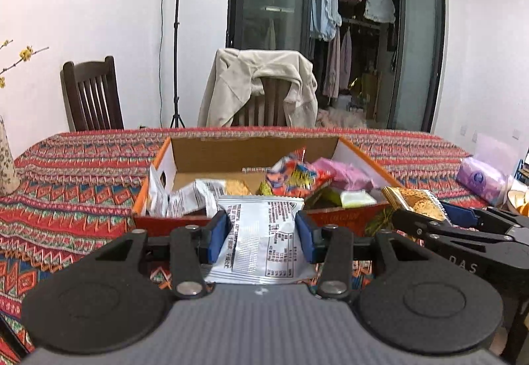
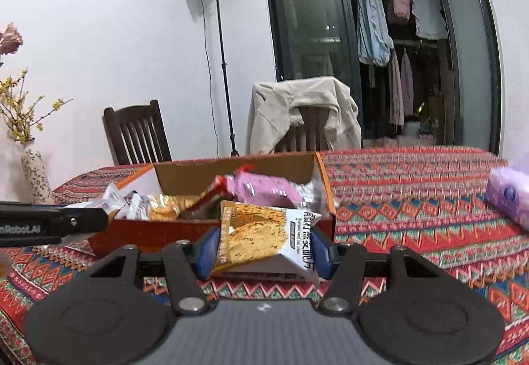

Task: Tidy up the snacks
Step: 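Carry both packets over the box and open both grippers to drop them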

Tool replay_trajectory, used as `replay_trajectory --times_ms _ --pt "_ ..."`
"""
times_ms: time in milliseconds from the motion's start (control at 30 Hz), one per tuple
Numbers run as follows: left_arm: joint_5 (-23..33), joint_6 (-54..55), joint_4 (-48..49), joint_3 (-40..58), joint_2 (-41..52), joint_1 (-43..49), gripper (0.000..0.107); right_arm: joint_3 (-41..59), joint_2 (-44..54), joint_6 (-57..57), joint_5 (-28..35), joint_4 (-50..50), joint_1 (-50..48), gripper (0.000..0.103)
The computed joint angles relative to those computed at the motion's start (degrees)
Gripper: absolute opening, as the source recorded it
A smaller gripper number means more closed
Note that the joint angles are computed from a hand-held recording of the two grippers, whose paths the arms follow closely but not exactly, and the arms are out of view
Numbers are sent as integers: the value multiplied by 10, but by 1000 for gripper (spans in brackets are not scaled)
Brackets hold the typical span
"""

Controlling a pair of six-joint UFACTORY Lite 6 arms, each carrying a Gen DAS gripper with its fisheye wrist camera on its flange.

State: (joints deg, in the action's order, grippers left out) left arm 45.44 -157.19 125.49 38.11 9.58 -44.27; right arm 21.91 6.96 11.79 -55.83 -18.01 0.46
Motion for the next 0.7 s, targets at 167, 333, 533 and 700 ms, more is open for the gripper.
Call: replay_trajectory --times_ms 167,333,533,700 --pt "-1 10 16 19 -5 18 46 10 -52 -14 42 23 23 57" --pt "-9 23 24 66 6 51 46 79 -43 -16 90 54 54 57" --pt "-34 33 34 153 56 109 46 207 35 -38 150 102 89 57" --pt "-60 69 20 252 130 153 46 328 125 -75 199 147 111 57"
